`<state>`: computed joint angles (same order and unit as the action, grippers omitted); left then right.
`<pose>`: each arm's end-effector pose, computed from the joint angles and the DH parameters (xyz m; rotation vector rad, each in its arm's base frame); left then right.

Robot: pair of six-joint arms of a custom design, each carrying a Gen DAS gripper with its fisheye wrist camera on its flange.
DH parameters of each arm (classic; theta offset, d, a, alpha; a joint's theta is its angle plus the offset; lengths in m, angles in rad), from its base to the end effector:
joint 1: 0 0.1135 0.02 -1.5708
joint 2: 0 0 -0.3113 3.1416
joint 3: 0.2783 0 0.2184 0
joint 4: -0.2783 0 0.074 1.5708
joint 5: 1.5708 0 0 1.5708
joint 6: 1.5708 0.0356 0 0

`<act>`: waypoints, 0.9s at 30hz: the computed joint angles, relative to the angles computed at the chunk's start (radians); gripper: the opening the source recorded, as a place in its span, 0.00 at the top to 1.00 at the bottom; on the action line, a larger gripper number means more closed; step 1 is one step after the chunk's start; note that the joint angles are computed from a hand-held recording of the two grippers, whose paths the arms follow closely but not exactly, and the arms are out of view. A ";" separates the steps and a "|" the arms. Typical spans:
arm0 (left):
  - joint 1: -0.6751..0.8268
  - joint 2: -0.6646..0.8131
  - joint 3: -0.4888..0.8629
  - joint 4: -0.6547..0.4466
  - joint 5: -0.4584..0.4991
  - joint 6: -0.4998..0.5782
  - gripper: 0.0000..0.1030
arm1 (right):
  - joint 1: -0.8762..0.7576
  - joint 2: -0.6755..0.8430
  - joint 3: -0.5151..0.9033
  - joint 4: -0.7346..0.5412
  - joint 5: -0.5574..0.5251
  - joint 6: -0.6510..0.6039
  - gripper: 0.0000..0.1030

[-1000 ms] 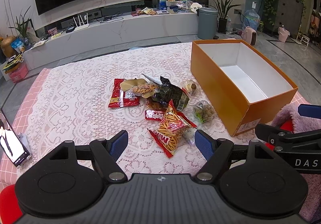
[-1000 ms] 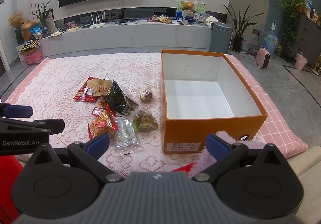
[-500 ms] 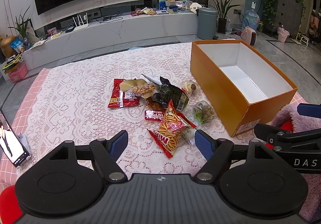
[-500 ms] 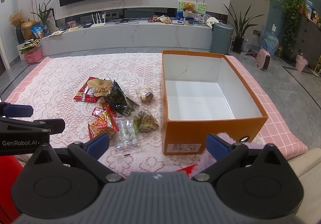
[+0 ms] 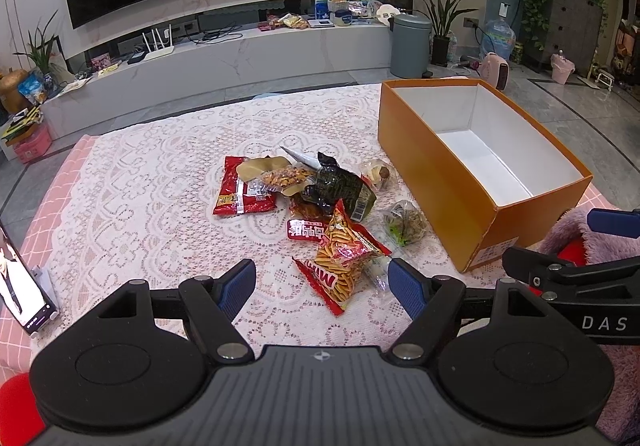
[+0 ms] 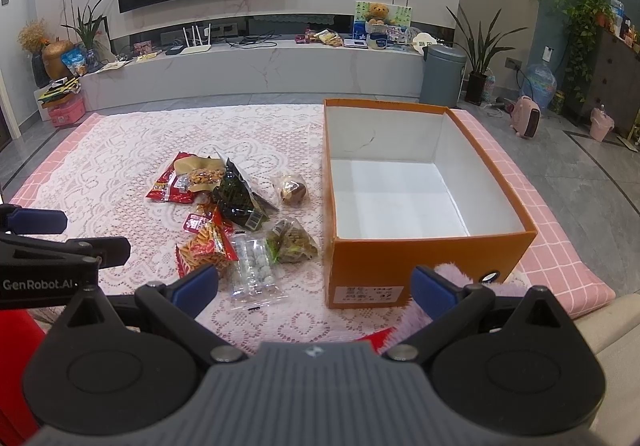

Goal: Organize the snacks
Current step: 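Grasp the red-yellow stick-snack bag with left tool while right tool grasps clear green-snack bag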

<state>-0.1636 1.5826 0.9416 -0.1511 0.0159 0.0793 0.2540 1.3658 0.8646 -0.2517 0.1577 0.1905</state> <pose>0.3007 -0.0502 0.2693 0.2940 2.3452 -0.0596 0.2427 0.0572 0.2954 0.0058 2.3125 0.0427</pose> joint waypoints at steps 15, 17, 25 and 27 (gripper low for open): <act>0.090 0.159 0.135 -0.094 0.174 0.061 0.37 | -0.007 0.146 -0.018 0.148 -0.159 -0.080 0.61; 0.089 0.200 0.184 -0.138 0.195 0.117 0.36 | -0.012 0.183 0.001 0.148 -0.174 -0.092 0.72; 0.086 0.385 0.392 -0.301 0.222 0.184 0.34 | -0.069 0.326 0.092 0.119 -0.273 -0.065 0.80; 0.078 0.422 0.421 -0.313 0.206 0.204 0.34 | -0.080 0.355 0.113 0.116 -0.275 -0.043 0.79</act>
<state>-0.0856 2.0050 1.3627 -0.4641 0.2221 0.2830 0.1744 1.7207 0.9781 -0.1359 -0.1175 0.1474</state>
